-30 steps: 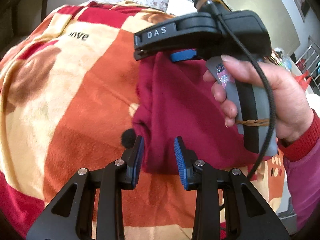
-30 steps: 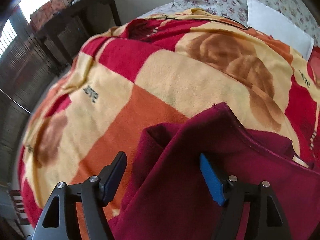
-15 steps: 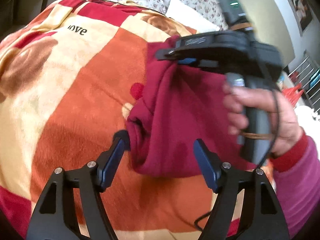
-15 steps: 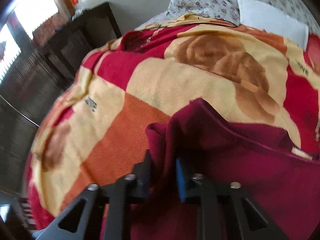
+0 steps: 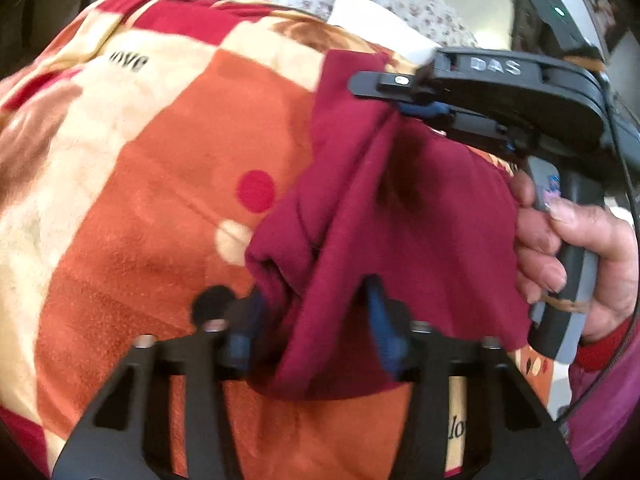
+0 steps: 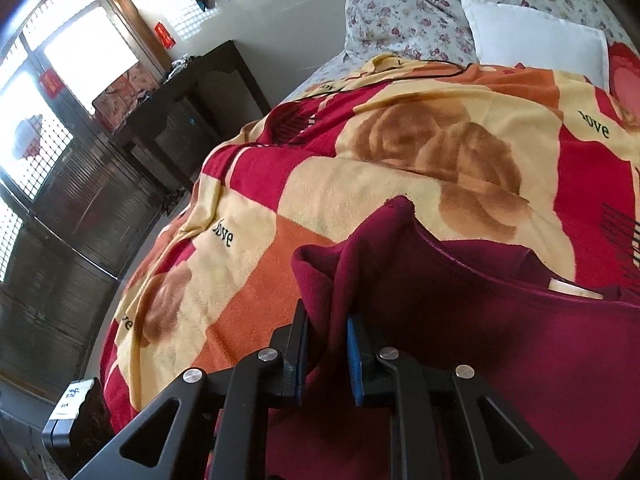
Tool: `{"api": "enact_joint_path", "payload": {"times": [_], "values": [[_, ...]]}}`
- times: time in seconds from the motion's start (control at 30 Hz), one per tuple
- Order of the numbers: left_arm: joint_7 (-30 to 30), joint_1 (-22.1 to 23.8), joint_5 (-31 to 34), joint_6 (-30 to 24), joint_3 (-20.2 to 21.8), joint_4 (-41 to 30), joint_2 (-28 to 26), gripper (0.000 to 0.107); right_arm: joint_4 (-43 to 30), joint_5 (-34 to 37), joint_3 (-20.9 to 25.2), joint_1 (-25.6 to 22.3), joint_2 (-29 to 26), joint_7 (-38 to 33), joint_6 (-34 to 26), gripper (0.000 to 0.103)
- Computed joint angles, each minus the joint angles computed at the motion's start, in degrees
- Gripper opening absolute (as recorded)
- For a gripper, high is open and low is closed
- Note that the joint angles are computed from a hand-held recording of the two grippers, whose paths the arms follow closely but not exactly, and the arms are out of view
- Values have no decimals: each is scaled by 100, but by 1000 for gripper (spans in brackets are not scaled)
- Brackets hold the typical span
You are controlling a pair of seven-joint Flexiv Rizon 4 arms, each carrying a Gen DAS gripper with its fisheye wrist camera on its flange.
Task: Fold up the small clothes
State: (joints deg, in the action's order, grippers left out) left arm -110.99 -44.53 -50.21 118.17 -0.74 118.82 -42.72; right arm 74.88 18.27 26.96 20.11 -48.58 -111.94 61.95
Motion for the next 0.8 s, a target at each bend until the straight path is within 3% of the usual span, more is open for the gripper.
{"api": "enact_joint_path", "payload": {"times": [0.07, 0.23, 0.47, 0.57, 0.6, 0.67, 0.8], "values": [[343, -425, -441, -91, 309, -144, 15, 30, 79, 37, 24, -67, 75, -80, 82, 16], [581, -338, -382, 157, 110, -288, 175, 23, 203, 281, 208, -378, 286, -323, 227, 15], [2317, -883, -1184, -261, 455, -1567, -73, 21, 569, 795, 362, -1047, 794, -847, 450, 15], [2977, -1171, -1501, -779, 851, -2440, -473, 21, 751, 1076, 358, -1411, 1000, -1092, 549, 15], [3042, -1378, -1611, -1104, 1206, -2759, -662, 21, 785, 1152, 340, -1504, 1038, -1154, 559, 14], [2857, -1754, -1563, -1839, 1981, -3399, -1126, 21, 858, 1325, 291, -1711, 1102, -1253, 584, 14], [2106, -1823, -971, -2998, 2747, -4438, -1856, 21, 965, 1607, 98, -2066, 1082, -1304, 541, 14]]}}
